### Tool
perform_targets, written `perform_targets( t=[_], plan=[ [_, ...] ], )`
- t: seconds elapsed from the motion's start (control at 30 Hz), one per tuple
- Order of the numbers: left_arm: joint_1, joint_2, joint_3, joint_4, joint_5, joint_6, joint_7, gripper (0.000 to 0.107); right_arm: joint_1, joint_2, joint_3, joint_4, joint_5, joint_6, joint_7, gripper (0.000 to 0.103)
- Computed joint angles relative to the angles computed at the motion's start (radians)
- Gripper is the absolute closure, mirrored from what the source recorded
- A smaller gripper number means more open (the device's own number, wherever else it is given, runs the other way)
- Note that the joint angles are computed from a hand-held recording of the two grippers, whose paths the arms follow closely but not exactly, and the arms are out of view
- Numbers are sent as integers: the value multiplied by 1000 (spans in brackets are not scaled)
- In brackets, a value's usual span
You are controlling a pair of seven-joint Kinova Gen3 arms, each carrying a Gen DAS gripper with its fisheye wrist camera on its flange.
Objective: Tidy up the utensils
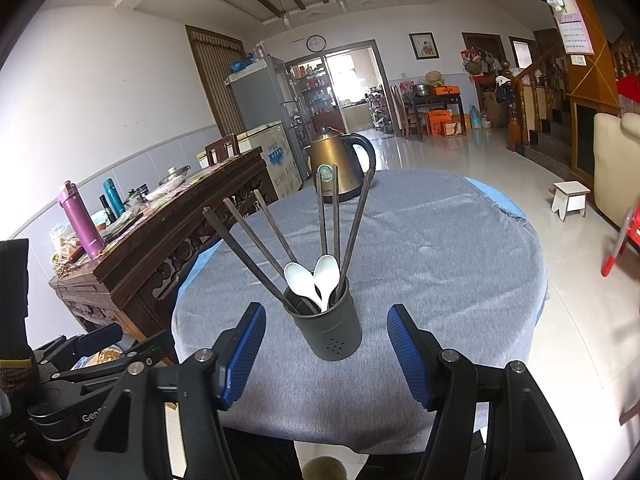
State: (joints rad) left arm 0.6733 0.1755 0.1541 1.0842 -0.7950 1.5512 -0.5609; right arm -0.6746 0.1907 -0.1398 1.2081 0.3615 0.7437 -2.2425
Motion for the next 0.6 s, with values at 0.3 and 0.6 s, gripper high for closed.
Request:
perform_targets(
  t=[0.3,0.6],
  plan=[
    [0,-1,0,2,0,-1,1,30,-5,-4,2,7,16,-7,-18,36],
    [0,0,0,2,0,-1,1,30,-4,-4,0,4,15,-2,-18,36]
  ],
)
